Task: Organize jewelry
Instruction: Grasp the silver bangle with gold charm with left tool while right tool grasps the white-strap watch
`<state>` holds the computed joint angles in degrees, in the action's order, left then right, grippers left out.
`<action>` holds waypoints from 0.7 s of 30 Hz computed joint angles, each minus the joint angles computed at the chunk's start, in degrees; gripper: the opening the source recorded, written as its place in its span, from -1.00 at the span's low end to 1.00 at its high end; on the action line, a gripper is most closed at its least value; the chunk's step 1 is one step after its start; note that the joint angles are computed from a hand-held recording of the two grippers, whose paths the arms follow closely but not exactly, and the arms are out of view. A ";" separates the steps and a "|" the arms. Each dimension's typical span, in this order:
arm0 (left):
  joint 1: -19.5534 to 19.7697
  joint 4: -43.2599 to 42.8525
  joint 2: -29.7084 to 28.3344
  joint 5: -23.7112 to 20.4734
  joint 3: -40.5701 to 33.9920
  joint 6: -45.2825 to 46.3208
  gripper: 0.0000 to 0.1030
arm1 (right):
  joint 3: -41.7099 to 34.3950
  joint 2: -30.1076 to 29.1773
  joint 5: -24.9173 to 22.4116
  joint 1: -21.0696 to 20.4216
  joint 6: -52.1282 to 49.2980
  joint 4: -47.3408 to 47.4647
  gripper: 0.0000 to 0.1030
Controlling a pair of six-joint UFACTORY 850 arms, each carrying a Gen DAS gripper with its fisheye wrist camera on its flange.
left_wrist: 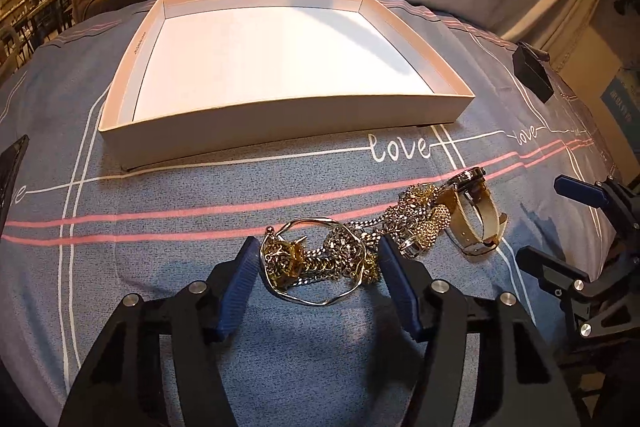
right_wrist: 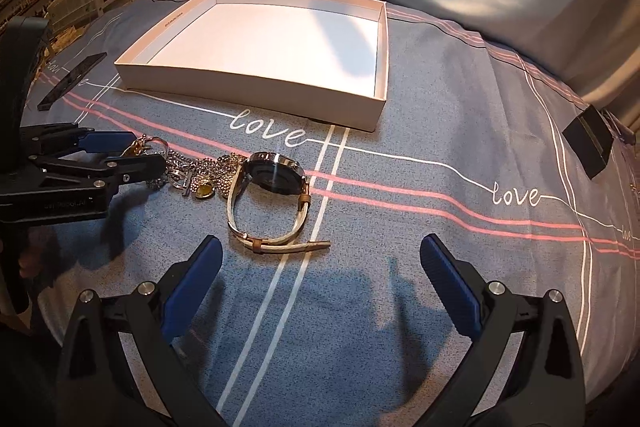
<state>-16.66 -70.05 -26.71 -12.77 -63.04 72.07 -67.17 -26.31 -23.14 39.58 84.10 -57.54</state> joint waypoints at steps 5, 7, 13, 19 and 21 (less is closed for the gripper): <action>0.01 -2.76 0.91 0.45 0.99 2.46 0.14 | -0.46 -0.30 0.61 0.13 -0.44 -0.12 0.90; 0.09 -4.71 1.79 1.63 1.54 4.43 -0.11 | -0.55 -0.35 1.37 0.08 -1.03 0.25 0.90; 1.39 -4.45 3.03 1.64 2.04 3.71 -0.11 | -1.88 -1.66 4.72 -0.93 -6.21 6.18 0.90; 0.30 -4.17 4.42 3.63 4.41 4.87 0.59 | -2.35 -1.77 4.47 -0.49 -6.42 6.33 0.90; -0.52 -4.72 3.54 5.83 3.86 6.35 0.43 | -2.52 -1.94 4.58 -0.45 -7.72 7.43 0.90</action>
